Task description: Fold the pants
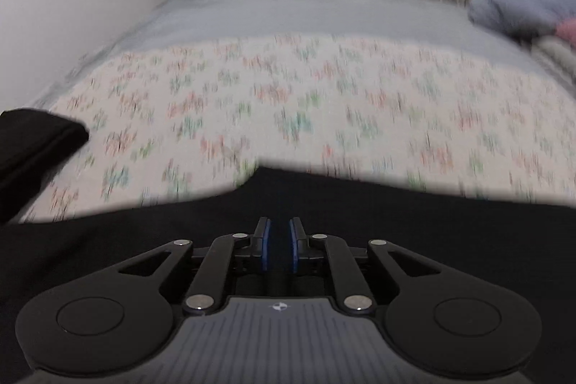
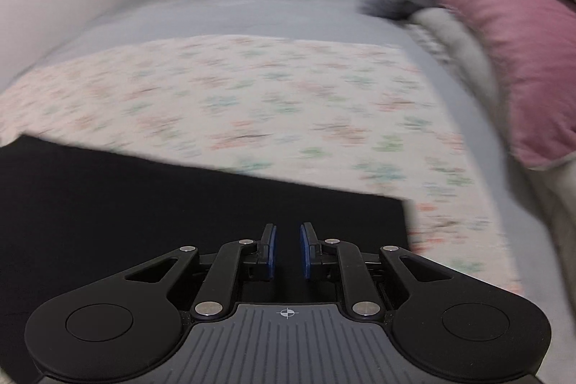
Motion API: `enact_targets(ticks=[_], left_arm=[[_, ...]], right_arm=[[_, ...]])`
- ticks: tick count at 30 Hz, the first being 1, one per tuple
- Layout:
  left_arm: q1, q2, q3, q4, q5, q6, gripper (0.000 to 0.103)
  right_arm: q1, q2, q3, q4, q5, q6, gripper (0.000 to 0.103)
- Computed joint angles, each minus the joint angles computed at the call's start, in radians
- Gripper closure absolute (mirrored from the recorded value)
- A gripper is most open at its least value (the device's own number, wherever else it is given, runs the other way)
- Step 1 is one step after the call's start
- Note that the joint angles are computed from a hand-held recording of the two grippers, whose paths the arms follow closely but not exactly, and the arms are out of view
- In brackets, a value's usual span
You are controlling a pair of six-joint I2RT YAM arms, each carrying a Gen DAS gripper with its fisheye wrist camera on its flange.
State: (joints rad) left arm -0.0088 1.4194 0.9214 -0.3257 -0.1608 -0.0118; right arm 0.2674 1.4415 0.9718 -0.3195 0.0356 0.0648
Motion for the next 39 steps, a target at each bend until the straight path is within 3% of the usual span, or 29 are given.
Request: enact_targets(ticks=[4, 6, 10, 12, 13, 15, 21, 26, 29, 31, 36, 39], left_arm=[[-0.08, -0.152, -0.146, -0.051, 0.02, -0.025, 0.071], [-0.13, -0.208, -0.211, -0.062, 0.016, -0.047, 0.068], [-0.233, -0.291, -0.359, 0.052, -0.115, 0.0, 0.063], [-0.216, -0.324, -0.415, 0.116, -0.106, 0.06, 0.057], [-0.196, -0.334, -0.426, 0.124, -0.094, 0.07, 0.055], [-0.134, -0.345, -0.414, 0.095, -0.044, 0.062, 0.049], [0.039, -0.348, -0.403, 0.075, 0.097, 0.069, 0.037], [0.213, -0.306, -0.364, 0.047, 0.218, 0.112, 0.037], [0.381, -0.206, -0.279, 0.034, 0.285, 0.074, 0.038], [0.468, -0.139, -0.233, 0.057, 0.282, 0.063, 0.039], [0.621, 0.008, -0.153, 0.172, 0.109, 0.012, 0.036], [0.704, 0.049, -0.123, 0.165, 0.15, -0.044, 0.036]], right_arm=[[0.168, 0.017, 0.018, -0.039, 0.035, -0.012, 0.085], [0.256, 0.023, 0.018, -0.029, 0.04, -0.013, 0.08], [0.414, 0.055, 0.02, -0.023, 0.016, 0.018, 0.067], [0.498, 0.083, 0.018, -0.025, 0.071, 0.003, 0.064], [0.54, 0.081, 0.0, -0.009, 0.137, 0.0, 0.064], [0.562, 0.071, -0.009, -0.021, 0.173, 0.038, 0.064], [0.5, -0.061, -0.11, -0.067, 0.113, 0.139, 0.063], [0.442, -0.16, -0.198, -0.081, 0.067, 0.188, 0.063], [0.392, -0.232, -0.253, -0.084, 0.013, 0.208, 0.063], [0.358, -0.277, -0.281, -0.09, -0.017, 0.228, 0.063], [0.407, -0.284, -0.3, -0.078, 0.046, 0.247, 0.063], [0.428, -0.287, -0.302, -0.081, 0.067, 0.264, 0.063]])
